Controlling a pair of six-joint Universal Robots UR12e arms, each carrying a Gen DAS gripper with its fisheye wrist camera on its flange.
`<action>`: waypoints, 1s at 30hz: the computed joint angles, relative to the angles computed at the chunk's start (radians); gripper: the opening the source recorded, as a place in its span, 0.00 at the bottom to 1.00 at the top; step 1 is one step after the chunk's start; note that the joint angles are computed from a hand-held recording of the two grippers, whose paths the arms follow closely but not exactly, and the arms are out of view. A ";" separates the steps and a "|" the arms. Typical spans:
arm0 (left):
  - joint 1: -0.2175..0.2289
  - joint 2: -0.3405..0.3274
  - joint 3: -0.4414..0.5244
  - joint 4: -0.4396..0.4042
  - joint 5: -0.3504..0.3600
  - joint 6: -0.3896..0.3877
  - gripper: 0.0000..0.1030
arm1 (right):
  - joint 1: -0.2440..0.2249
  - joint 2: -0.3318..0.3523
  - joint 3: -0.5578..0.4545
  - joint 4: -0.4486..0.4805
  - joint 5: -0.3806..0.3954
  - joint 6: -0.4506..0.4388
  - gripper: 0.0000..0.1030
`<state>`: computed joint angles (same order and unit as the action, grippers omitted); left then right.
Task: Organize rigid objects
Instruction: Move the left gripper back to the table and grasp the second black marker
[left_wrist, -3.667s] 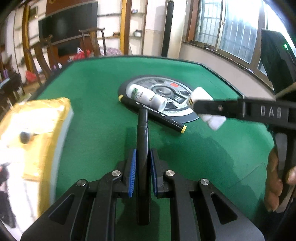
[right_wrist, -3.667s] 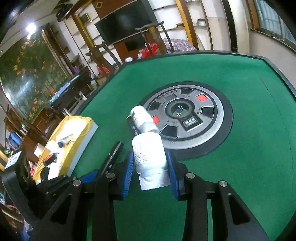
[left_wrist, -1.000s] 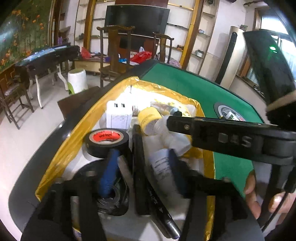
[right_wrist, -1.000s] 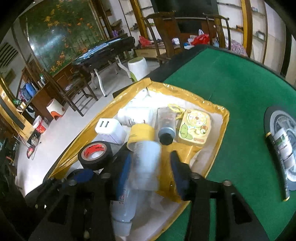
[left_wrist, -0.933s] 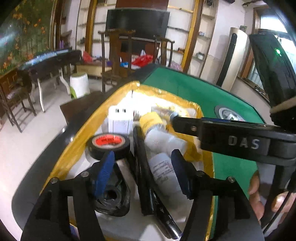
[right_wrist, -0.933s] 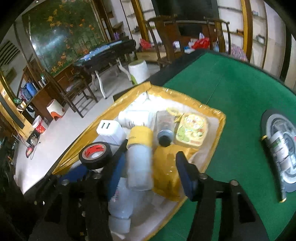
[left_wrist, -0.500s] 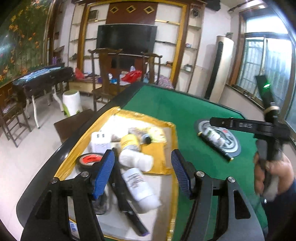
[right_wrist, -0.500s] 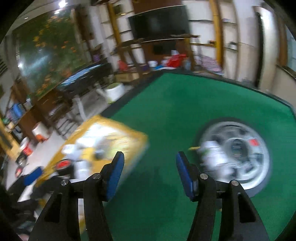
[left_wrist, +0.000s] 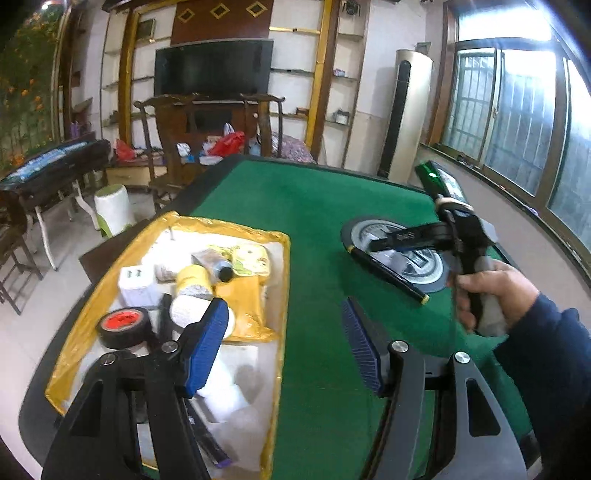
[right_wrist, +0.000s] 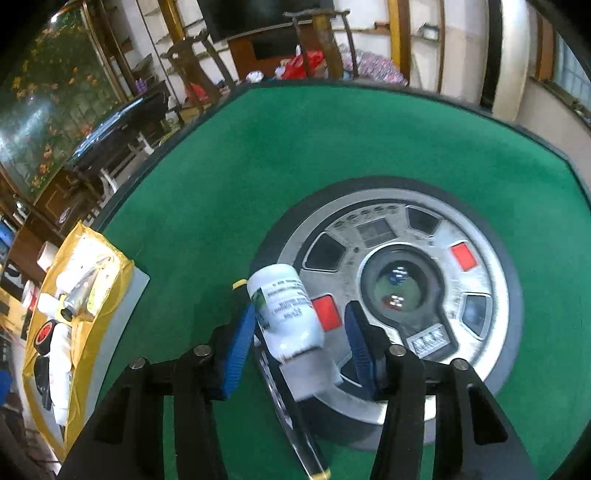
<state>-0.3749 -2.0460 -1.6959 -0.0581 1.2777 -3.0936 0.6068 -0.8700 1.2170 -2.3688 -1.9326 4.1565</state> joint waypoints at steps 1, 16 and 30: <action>-0.001 -0.001 0.006 -0.019 -0.011 -0.001 0.61 | -0.003 0.004 0.000 -0.015 0.021 0.005 0.37; -0.082 -0.108 0.271 -0.430 -0.117 -0.036 0.61 | 0.081 -0.117 0.222 -0.105 -0.064 0.262 0.31; -0.153 -0.246 0.486 -0.683 0.051 -0.127 0.18 | 0.083 -0.133 0.281 -0.235 -0.054 0.231 0.31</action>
<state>-0.5281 -2.2918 -1.2095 -0.7409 1.3283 -3.2203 0.6894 -1.0032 1.4984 -2.6036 -1.9867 4.3872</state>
